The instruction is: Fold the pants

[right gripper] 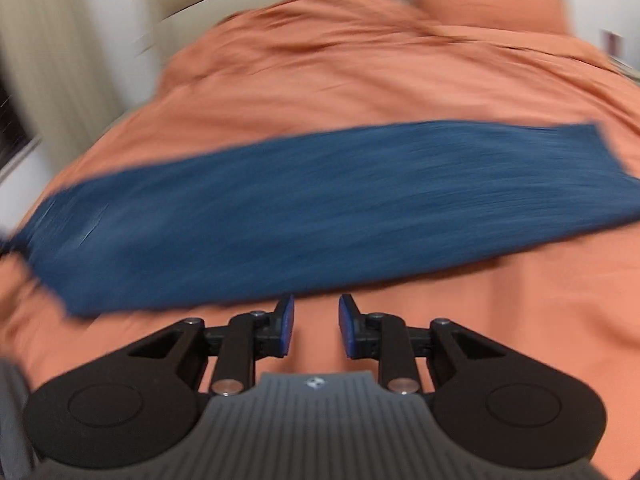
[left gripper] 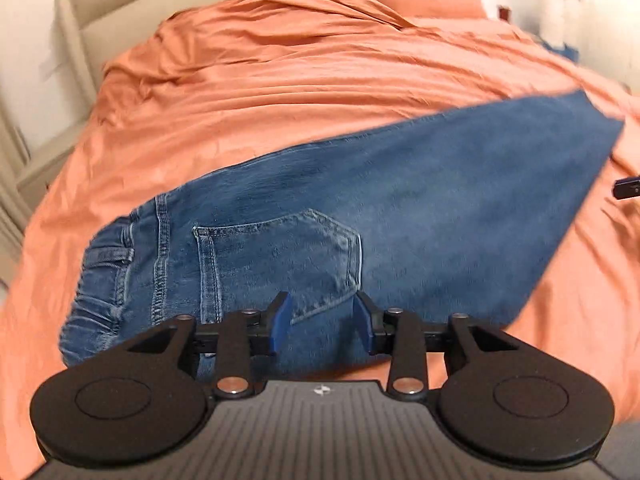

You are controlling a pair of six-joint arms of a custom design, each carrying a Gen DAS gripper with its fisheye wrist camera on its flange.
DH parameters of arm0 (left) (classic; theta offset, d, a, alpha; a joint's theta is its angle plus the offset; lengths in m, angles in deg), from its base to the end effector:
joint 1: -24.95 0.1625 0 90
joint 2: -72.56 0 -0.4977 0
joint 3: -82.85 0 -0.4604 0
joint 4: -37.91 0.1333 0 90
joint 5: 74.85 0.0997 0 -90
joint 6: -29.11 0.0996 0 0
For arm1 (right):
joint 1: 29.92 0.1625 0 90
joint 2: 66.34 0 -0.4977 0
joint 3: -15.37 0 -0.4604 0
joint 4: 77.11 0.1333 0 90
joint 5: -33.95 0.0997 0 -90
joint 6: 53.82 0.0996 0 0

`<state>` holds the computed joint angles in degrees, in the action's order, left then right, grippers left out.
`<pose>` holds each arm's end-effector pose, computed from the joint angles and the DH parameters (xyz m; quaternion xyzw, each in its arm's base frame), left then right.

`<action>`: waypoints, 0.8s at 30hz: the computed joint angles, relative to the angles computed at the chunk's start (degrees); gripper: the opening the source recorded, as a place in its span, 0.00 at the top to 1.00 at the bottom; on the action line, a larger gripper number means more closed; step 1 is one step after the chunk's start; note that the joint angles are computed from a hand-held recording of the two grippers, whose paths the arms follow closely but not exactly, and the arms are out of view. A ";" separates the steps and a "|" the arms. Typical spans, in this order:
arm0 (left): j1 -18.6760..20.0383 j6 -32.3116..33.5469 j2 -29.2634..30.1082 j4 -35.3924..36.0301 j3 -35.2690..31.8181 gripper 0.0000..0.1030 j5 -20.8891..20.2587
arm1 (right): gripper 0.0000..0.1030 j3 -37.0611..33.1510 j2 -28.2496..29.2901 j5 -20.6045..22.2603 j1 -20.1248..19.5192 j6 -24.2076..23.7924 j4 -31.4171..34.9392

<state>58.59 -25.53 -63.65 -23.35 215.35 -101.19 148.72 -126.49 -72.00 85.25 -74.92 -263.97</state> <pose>-0.0197 -0.2805 0.4545 0.1267 0.8276 -0.3200 0.4434 0.3130 -0.4170 0.1057 0.3547 -0.9025 0.2077 0.1285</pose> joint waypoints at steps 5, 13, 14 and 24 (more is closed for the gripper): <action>-1.01 -2.61 -0.84 4.22 0.22 0.58 -0.30 | 0.75 -0.17 8.88 4.87 5.52 0.26 -2.63; -2.44 -3.94 -4.29 5.46 -0.22 0.58 -0.65 | 0.67 -4.41 18.64 7.55 12.62 -4.80 -8.30; -2.37 -3.11 -4.71 4.65 -0.11 0.58 -0.77 | 0.66 -4.91 19.11 8.30 13.32 -6.24 -8.75; 6.59 6.02 -5.01 -8.63 0.80 0.58 2.81 | 0.59 -9.04 23.27 5.05 15.78 -11.12 -7.23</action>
<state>65.18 -19.51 -68.66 -31.99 216.15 -98.38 139.68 -103.22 -66.95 101.03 -86.04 -271.20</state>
